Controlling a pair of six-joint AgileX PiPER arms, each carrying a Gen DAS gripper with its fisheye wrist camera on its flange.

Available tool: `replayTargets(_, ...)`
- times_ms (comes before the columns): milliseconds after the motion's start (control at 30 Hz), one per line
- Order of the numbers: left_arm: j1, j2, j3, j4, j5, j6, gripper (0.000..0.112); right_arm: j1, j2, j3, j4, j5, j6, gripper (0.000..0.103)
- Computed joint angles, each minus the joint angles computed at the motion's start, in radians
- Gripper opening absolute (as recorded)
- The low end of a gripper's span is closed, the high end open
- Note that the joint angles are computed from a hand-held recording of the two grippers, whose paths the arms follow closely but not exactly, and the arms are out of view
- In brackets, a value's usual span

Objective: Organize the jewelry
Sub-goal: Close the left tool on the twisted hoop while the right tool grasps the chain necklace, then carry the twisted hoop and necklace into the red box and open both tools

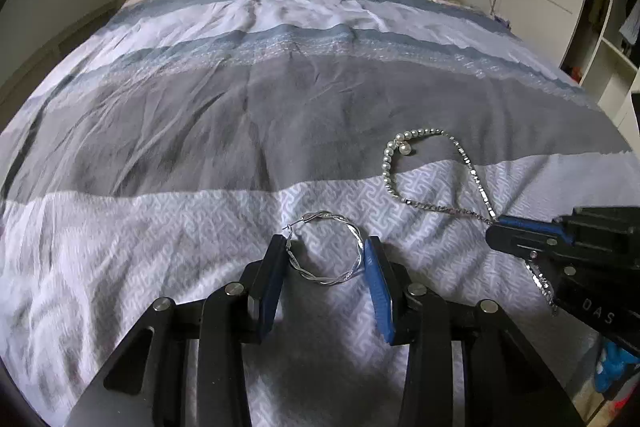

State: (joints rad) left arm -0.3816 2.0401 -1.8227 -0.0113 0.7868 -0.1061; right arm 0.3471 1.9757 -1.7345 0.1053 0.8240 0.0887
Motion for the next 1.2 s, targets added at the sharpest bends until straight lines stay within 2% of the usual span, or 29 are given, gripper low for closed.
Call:
replayTargets(300, 0.001, -0.154, 0.170, -0.041, -0.026, -0.027, 0.039, 0.024, -0.210, 0.212, 0.015, -0.086, 0.041, 0.002)
replayTargets(500, -0.033, -0.302, 0.282, -0.004, 0.000, -0.075, 0.039, 0.040, -0.369, 0.277, -0.004, -0.068, 0.097, 0.002)
replayTargets(700, -0.115, -0.431, 0.316, 0.053, 0.057, -0.143, 0.039, 0.070, -0.552, 0.309, -0.084, 0.003, 0.191, 0.002)
replayTargets(867, -0.236, -0.477, 0.258, 0.122, 0.122, -0.215, 0.039, 0.092, -0.705, 0.310, -0.158, 0.096, 0.263, 0.002)
replayTargets(1000, -0.371, -0.465, 0.161, 0.192, 0.181, -0.282, 0.039, 0.092, -0.826, 0.322, -0.211, 0.175, 0.298, 0.002)
replayTargets(1100, -0.453, -0.440, 0.095, 0.223, 0.211, -0.317, 0.039, 0.041, -0.902, 0.331, -0.203, 0.232, 0.273, 0.002)
replayTargets(1200, -0.541, -0.398, 0.023, 0.251, 0.237, -0.350, 0.039, -0.079, -0.981, 0.355, -0.133, 0.280, 0.182, 0.002)
